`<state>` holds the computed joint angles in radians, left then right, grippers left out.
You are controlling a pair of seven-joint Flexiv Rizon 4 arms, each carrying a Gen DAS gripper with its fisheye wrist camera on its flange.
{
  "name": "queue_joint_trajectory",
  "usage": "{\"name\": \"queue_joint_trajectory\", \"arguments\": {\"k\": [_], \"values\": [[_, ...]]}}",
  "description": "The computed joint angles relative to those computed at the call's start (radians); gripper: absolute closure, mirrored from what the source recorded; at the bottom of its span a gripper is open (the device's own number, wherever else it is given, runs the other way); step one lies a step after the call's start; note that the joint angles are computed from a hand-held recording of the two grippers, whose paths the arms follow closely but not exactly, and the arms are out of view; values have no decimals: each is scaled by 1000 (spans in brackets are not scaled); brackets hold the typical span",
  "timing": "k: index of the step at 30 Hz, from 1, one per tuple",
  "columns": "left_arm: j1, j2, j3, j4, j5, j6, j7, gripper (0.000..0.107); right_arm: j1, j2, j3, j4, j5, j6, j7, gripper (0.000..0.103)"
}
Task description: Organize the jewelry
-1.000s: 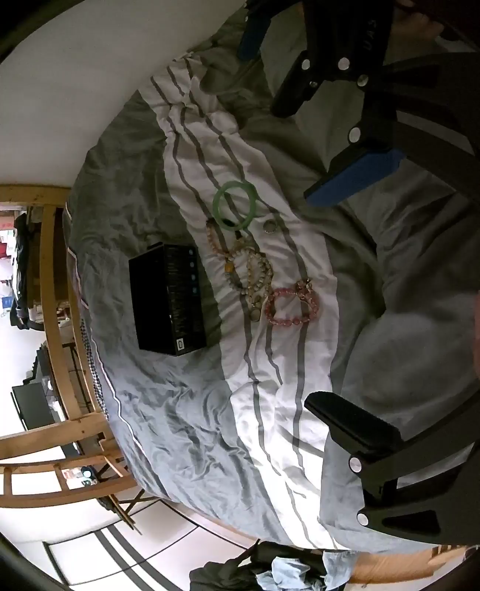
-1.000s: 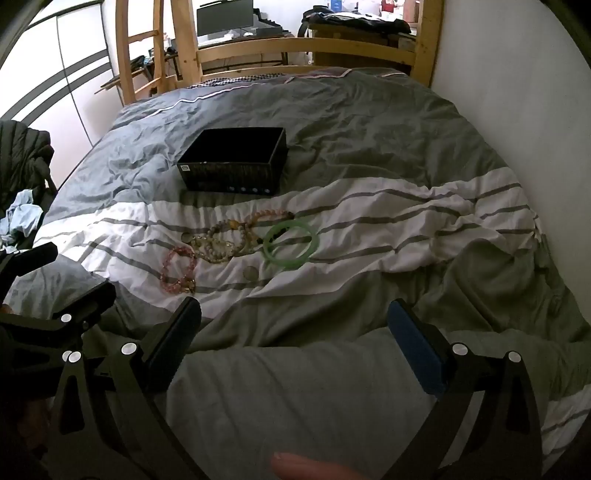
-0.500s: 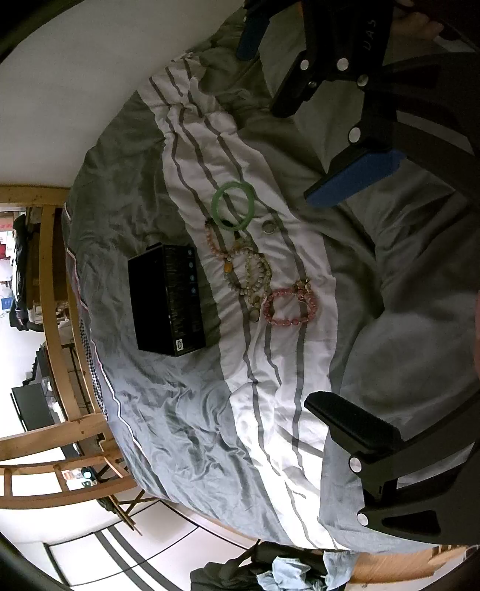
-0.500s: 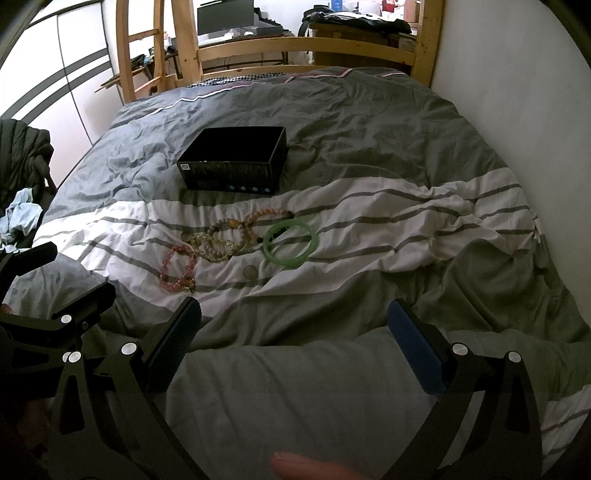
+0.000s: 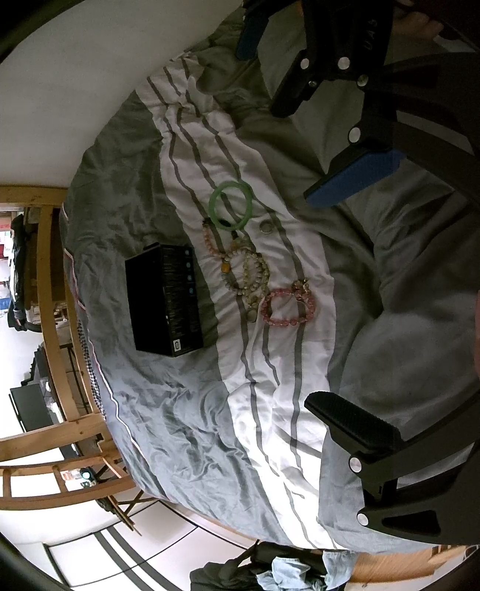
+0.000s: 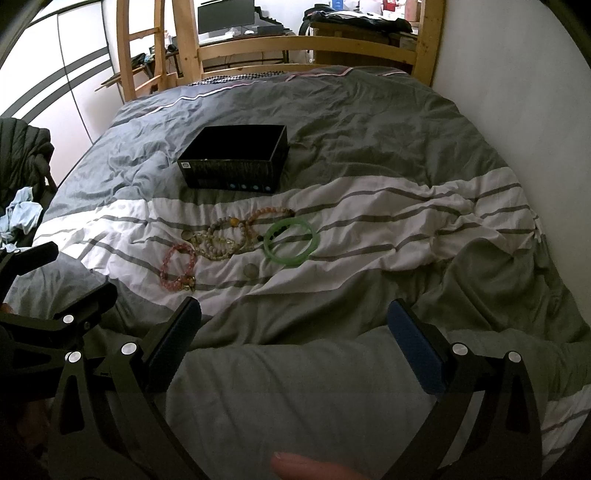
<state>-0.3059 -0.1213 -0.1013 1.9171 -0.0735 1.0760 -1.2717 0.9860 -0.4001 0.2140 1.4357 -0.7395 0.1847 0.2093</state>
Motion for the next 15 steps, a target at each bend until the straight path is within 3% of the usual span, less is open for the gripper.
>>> {"name": "queue_joint_trajectory", "arguments": {"k": [15], "values": [[15,-6,6,15,-12,11,6,9,-3,0,-1,-9,4,-1,-10,4]]}}
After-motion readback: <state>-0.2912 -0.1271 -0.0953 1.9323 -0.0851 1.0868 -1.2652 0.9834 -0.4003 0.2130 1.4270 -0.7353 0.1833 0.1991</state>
